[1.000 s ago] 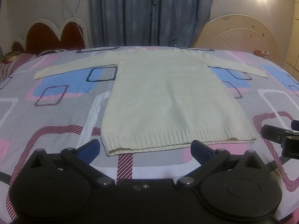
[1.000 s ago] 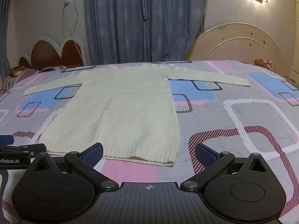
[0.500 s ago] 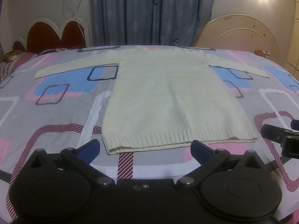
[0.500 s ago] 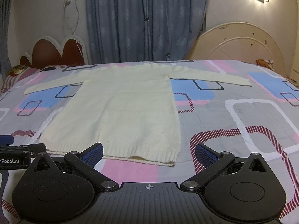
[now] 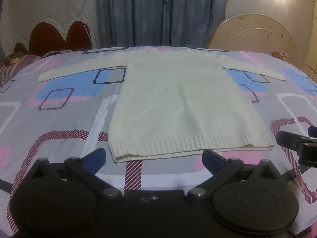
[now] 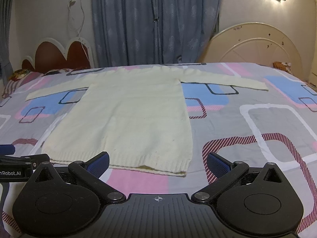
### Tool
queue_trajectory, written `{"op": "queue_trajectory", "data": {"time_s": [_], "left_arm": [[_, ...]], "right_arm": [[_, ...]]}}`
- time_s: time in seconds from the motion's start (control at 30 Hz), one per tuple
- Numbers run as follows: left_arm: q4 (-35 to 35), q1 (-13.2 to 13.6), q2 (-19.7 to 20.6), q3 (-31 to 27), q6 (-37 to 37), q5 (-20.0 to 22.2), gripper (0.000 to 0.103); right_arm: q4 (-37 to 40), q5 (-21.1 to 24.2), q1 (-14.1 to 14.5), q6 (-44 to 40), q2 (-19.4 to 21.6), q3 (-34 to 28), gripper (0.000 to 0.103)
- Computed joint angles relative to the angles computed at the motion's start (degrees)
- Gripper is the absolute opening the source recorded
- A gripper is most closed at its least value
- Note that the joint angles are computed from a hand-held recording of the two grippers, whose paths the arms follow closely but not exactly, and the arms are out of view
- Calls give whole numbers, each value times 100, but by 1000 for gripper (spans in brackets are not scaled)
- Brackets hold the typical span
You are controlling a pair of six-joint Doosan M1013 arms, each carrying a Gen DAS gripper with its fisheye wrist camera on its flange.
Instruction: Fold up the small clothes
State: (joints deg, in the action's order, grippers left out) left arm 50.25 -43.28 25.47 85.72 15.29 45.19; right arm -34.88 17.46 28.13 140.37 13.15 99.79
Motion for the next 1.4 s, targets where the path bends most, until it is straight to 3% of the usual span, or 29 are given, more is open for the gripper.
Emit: {"op": "queue_trajectory", "data": {"time_s": [0.4,0.57,0.67,0.77,0.83,1.17,1.33,1.4], "left_arm": [[-46,8,28,-44,23,3,103],[333,14,60,-114,36,-185,103],[643,59,198,-375,14,-171,103],[401,192,319,-646,15,-351,103],[151,254,463,-905,279,-225,103],[-232,558,1013,-1720,704,-471,103],[-1215,754,1429,-2400,1825,-499,103],[-1153,786,1651,-2743,1954,-272,102]], "right_arm": [[94,40,-8,-112,50,-61,103],[367,-80,-71,-371,82,-128,103],[-256,-51,-125,240,188,-320,103],[-682,-9,-208,760,311,-548,103],[-810,19,-263,892,373,-662,103],[488,96,-728,-191,868,-1333,103],[775,83,-1028,-236,1168,-1682,103],[781,66,-1174,-129,1326,-1863,102]]}}
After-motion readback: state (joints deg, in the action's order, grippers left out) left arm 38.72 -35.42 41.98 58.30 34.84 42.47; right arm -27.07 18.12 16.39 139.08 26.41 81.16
